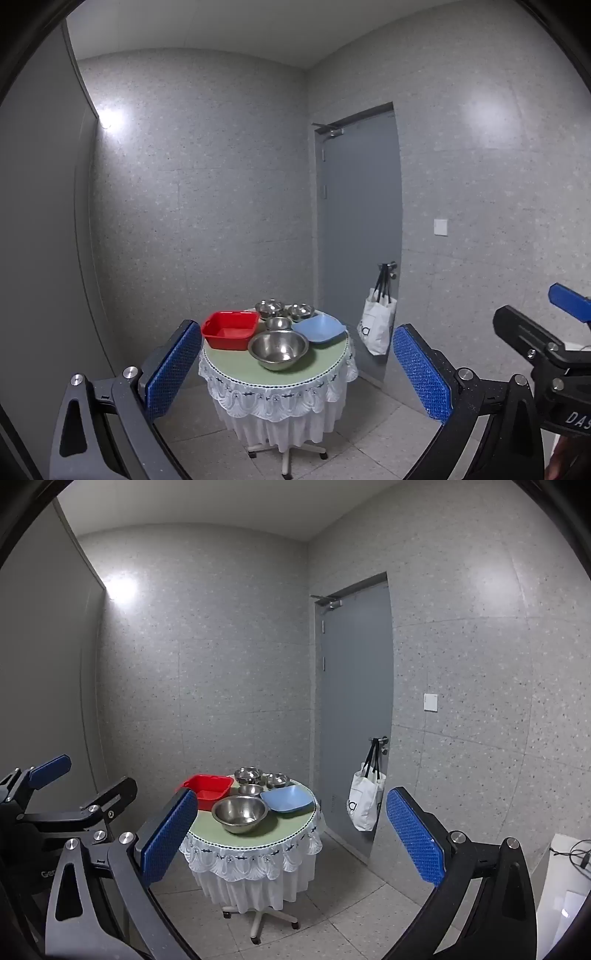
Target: Organize plates and bowls
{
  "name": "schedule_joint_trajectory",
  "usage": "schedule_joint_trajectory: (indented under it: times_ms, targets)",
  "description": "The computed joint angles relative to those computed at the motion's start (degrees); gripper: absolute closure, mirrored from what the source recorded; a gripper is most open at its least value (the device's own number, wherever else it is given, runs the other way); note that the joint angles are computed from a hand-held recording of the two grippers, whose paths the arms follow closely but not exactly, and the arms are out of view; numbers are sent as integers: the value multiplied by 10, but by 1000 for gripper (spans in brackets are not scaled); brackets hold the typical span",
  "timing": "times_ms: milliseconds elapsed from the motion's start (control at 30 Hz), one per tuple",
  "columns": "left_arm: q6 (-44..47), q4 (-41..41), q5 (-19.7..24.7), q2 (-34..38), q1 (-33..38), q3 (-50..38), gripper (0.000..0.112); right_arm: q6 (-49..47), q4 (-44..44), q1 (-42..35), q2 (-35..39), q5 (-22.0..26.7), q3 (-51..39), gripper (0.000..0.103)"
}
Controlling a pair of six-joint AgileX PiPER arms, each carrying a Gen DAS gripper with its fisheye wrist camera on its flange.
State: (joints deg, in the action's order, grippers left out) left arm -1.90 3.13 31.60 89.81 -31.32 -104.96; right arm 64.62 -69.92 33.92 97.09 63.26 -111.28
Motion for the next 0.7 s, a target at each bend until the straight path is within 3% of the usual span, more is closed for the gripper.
schedule_joint_trajectory:
  times_ms: [100, 133, 267, 700]
  targets:
    - [-4, 2, 8, 3, -1, -5, 10, -3, -1, 5, 2, 9, -5, 0]
    - [1, 0, -11, -11, -3, 17, 10, -2, -1, 7, 3, 13, -6, 0]
    - [37, -43, 15, -4, 13, -9, 10, 16, 4, 0, -12, 2, 19, 0]
    - [30, -15, 19, 6, 1, -11, 10, 14, 10, -17, -25, 0, 48, 0]
